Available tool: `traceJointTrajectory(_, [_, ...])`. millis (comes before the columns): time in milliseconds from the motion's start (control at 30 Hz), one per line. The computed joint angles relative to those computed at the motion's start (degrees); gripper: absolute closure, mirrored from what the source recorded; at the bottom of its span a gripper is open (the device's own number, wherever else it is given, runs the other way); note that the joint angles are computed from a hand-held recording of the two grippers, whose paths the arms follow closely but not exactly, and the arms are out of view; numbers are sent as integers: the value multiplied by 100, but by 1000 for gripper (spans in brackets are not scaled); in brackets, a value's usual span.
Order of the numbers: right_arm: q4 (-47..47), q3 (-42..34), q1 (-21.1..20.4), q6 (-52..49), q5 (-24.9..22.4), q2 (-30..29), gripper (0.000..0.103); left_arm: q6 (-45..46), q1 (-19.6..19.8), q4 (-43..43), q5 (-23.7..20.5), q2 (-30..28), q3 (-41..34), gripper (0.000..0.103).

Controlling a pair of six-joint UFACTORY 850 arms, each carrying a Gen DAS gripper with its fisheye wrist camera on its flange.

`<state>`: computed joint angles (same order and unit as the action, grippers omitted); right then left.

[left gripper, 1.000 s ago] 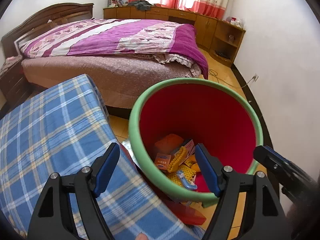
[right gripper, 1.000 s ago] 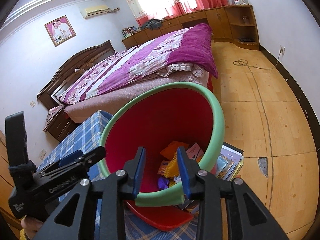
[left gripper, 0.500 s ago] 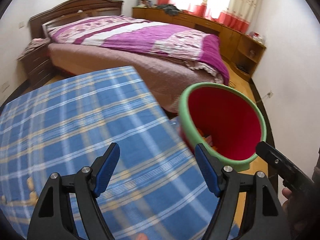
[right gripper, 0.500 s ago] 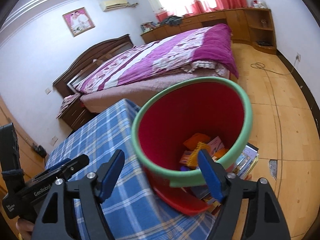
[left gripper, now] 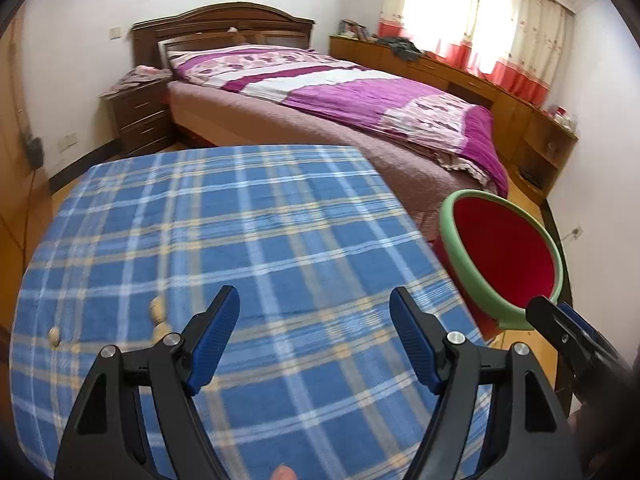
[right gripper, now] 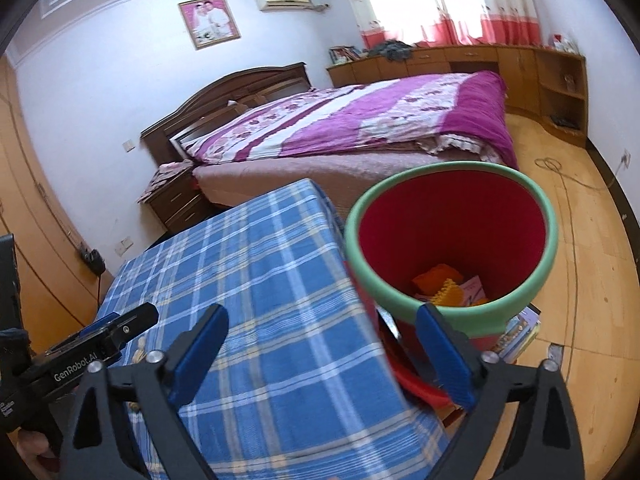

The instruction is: Collect trash

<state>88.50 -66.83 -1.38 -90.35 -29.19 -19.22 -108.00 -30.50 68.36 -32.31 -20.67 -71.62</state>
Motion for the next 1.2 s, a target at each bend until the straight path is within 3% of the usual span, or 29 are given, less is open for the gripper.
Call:
traceJointTrajectory(667, [1382, 757, 345, -1661, -30, 294, 3, -1493, -279, 572, -1351, 426, 1096, 26])
traceJointTrajectory(1200, [1962, 964, 456, -2340, 17, 340, 3, -1947, -333, 844, -1650, 460, 1296, 26])
